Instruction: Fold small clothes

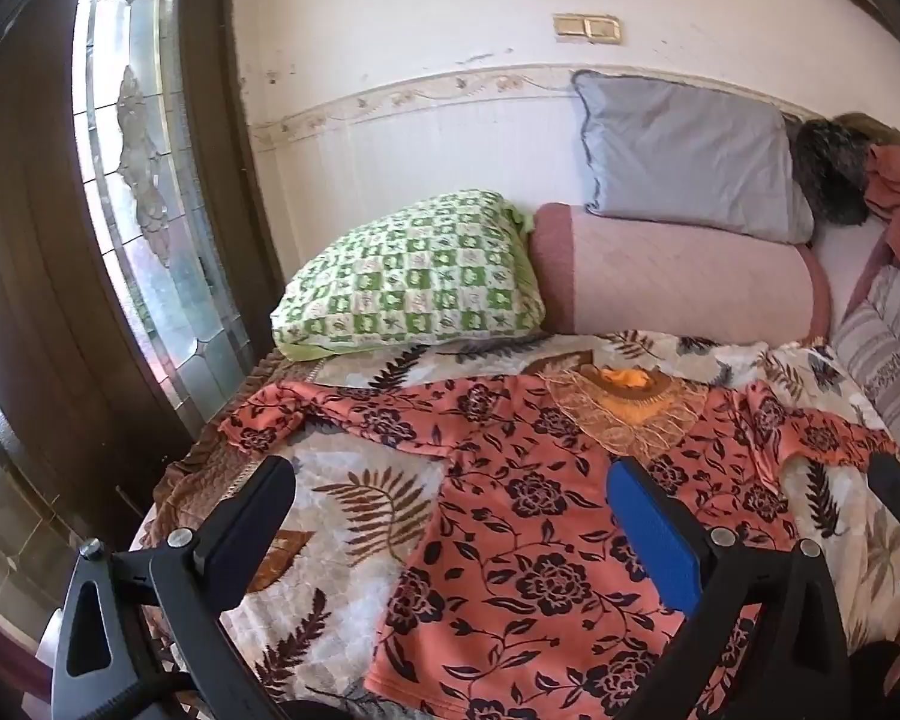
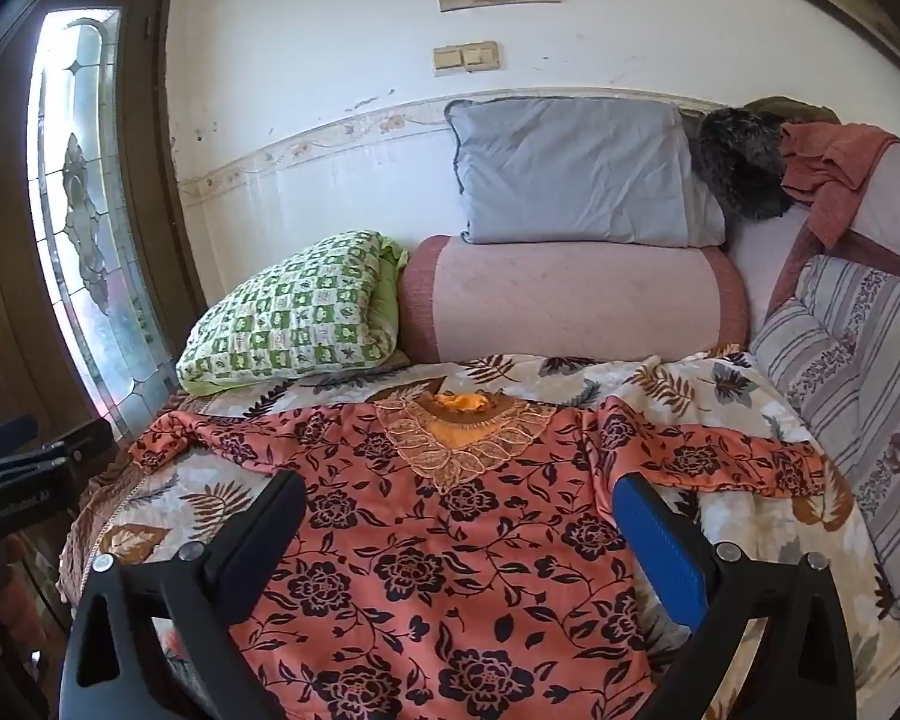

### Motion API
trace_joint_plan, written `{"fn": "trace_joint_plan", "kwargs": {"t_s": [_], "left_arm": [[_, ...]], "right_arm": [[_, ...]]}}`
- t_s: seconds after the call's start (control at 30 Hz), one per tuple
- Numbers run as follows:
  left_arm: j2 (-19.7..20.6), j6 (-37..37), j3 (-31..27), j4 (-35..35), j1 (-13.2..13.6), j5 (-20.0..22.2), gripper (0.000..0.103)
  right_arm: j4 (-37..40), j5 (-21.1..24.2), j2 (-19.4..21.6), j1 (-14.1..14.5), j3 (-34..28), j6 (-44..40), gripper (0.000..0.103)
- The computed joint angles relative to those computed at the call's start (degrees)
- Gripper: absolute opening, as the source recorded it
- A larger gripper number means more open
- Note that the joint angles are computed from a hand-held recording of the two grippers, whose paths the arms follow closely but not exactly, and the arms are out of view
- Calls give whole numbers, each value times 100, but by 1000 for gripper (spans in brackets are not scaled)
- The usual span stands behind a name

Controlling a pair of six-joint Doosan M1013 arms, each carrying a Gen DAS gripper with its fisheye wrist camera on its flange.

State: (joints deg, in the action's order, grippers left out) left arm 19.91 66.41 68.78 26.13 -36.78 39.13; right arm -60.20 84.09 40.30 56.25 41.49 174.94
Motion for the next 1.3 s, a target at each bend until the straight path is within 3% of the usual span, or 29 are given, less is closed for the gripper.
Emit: {"fn": "trace_joint_plan", "kwargs": {"t_s": [0.2,0.37,0.43,0.7,1.3], "left_arm": [[57,208,-43,-92,-111,1,103],[115,285,-120,-98,-185,20,103],[134,311,-144,-121,-191,26,103],[252,411,-268,-183,-219,118,103],[499,738,-545,-401,-279,282,103]], "right_arm": [[13,-62,-262,-81,509,342,103],[-12,118,-270,-33,486,539,103],[47,-61,-422,-69,759,735,103],[181,122,-424,-102,775,546,103],[248,-21,-550,-214,1097,829,103]]}}
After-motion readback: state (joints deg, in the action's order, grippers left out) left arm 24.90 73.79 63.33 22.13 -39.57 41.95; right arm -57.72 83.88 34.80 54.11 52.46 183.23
